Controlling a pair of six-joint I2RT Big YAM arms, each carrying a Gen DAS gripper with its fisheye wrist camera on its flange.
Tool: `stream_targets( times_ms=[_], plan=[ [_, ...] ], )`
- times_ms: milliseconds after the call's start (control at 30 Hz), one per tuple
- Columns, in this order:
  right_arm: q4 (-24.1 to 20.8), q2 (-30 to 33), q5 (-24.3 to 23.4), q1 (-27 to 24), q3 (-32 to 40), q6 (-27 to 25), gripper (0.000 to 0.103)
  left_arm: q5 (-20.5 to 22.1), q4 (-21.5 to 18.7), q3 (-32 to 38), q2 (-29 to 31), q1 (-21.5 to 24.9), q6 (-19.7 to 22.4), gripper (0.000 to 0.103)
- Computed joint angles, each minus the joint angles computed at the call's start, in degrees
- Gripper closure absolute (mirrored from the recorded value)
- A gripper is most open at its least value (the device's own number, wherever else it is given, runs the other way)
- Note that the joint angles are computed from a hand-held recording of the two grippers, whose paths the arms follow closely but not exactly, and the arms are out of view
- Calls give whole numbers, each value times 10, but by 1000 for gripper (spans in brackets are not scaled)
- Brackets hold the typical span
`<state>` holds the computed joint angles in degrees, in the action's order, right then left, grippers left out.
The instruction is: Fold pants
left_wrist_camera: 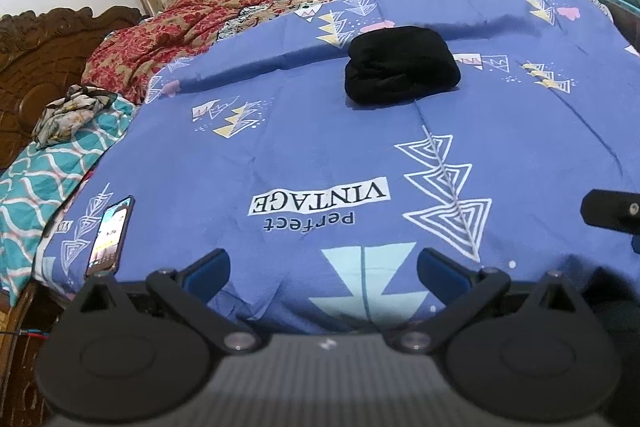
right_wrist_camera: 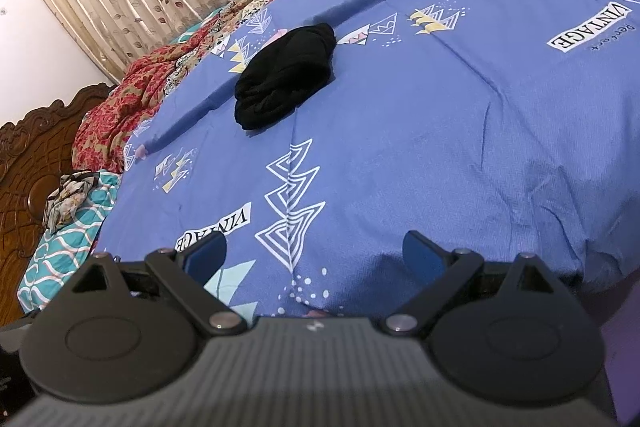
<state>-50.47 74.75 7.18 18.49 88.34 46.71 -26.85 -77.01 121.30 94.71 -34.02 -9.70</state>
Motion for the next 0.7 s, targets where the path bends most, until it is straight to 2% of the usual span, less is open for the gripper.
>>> stream_targets(
  times_ms=[100, 700],
  plan=[
    [0, 0, -2, -2, -1, -1, 7, -8, -4, 2, 2, 0, 2, 0],
    [0, 0, 0, 0, -1, 4, 7, 9, -42, 19, 15, 7, -19, 0]
  ],
)
